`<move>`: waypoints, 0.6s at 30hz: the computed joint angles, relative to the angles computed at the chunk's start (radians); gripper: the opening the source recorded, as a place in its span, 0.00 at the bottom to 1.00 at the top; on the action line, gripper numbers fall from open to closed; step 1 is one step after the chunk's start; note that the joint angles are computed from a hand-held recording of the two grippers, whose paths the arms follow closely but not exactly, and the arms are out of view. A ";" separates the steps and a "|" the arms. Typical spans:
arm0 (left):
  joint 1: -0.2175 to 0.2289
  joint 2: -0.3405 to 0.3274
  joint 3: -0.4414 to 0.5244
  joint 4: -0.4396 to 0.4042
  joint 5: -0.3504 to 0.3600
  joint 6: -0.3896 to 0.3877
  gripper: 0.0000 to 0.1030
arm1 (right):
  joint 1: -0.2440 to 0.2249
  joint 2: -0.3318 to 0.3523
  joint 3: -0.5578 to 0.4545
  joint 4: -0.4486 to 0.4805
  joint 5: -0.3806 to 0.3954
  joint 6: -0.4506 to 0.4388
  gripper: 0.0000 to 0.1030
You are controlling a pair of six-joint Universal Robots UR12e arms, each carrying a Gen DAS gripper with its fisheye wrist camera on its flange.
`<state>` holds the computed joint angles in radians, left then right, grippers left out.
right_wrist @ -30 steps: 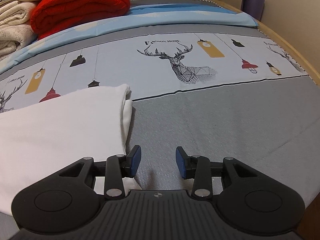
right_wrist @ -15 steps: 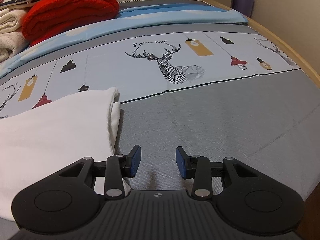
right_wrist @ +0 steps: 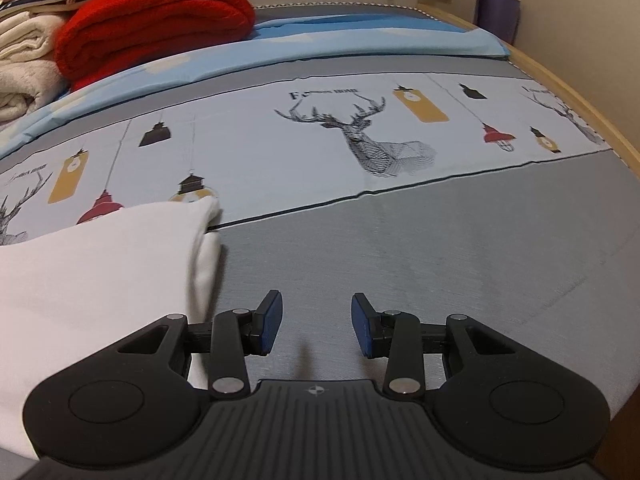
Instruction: Fold small clothes
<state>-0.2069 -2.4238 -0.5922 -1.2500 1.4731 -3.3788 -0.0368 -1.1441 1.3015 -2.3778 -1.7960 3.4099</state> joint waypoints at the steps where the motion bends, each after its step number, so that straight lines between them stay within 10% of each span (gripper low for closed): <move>1: 0.000 0.003 -0.003 -0.007 0.024 0.006 0.16 | 0.002 0.002 -0.003 -0.001 0.001 -0.005 0.38; 10: -0.007 -0.005 0.017 -0.037 0.086 0.034 0.16 | 0.007 0.009 -0.013 0.000 0.007 -0.013 0.38; 18: -0.015 -0.016 0.029 0.042 0.006 0.025 0.15 | -0.004 -0.002 0.003 -0.015 0.014 -0.012 0.38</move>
